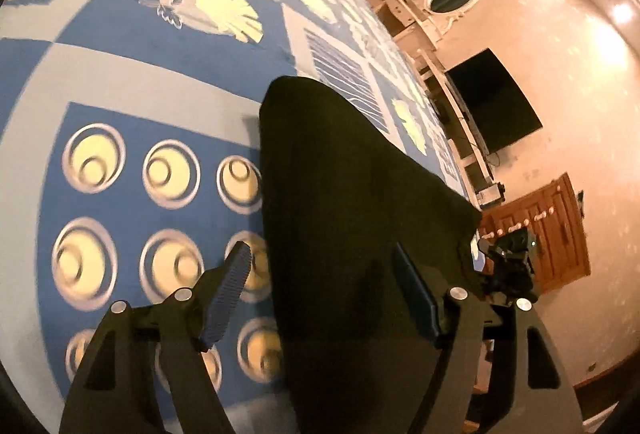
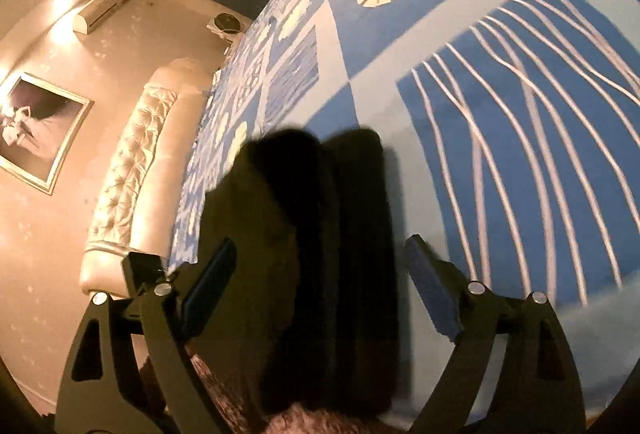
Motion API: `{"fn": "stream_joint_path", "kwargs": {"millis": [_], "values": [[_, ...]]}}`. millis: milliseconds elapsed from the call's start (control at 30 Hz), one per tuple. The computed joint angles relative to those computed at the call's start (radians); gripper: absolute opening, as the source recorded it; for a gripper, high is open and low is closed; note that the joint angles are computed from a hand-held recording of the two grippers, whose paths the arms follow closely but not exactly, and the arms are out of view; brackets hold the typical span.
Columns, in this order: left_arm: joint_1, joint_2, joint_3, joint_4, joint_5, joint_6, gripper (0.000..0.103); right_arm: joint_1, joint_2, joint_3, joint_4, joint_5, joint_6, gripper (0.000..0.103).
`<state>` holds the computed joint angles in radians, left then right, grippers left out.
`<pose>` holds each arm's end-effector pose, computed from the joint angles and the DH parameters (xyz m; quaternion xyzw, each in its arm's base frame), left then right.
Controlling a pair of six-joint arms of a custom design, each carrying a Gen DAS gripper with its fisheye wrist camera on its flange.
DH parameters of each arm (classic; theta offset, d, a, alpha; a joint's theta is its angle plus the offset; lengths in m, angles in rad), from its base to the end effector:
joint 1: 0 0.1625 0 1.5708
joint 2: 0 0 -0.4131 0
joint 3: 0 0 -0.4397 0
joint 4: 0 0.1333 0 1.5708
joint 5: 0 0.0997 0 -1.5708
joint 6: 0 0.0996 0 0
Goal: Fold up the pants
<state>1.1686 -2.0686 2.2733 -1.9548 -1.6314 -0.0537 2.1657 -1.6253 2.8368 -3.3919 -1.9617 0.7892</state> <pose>-0.0195 -0.3711 0.3560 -0.1753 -0.9800 0.0804 0.0496 0.2284 -0.1673 0.1449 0.1488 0.9257 -0.3449 0.0452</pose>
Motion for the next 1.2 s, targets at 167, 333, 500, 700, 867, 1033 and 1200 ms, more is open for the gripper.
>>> {"fn": "stream_joint_path", "kwargs": {"millis": [167, 333, 500, 700, 867, 1033, 1200], "values": [[0.028, 0.094, -0.021, -0.063, -0.028, -0.023, 0.072, -0.132, 0.110, -0.008, -0.180, 0.115, -0.074, 0.086], [0.015, 0.151, -0.030, -0.105, -0.032, -0.023, 0.072, -0.197, 0.145, -0.020, -0.215, 0.191, -0.119, 0.078], [-0.042, 0.147, -0.011, -0.121, 0.071, -0.009, 0.062, -0.215, 0.092, -0.002, -0.135, 0.173, -0.121, 0.049], [-0.102, 0.137, 0.001, -0.111, 0.171, -0.032, 0.054, -0.197, 0.149, 0.001, -0.208, 0.150, -0.109, 0.045], [-0.131, 0.136, 0.008, -0.124, 0.216, -0.056, 0.051, -0.187, 0.190, 0.007, -0.276, 0.144, -0.090, 0.043], [-0.130, 0.128, 0.006, -0.120, 0.230, -0.069, 0.048, -0.156, 0.214, -0.015, -0.274, 0.116, -0.063, 0.043], [-0.133, 0.128, -0.005, -0.102, 0.240, -0.075, 0.046, -0.135, 0.238, -0.041, -0.266, 0.096, -0.045, 0.043]]}}
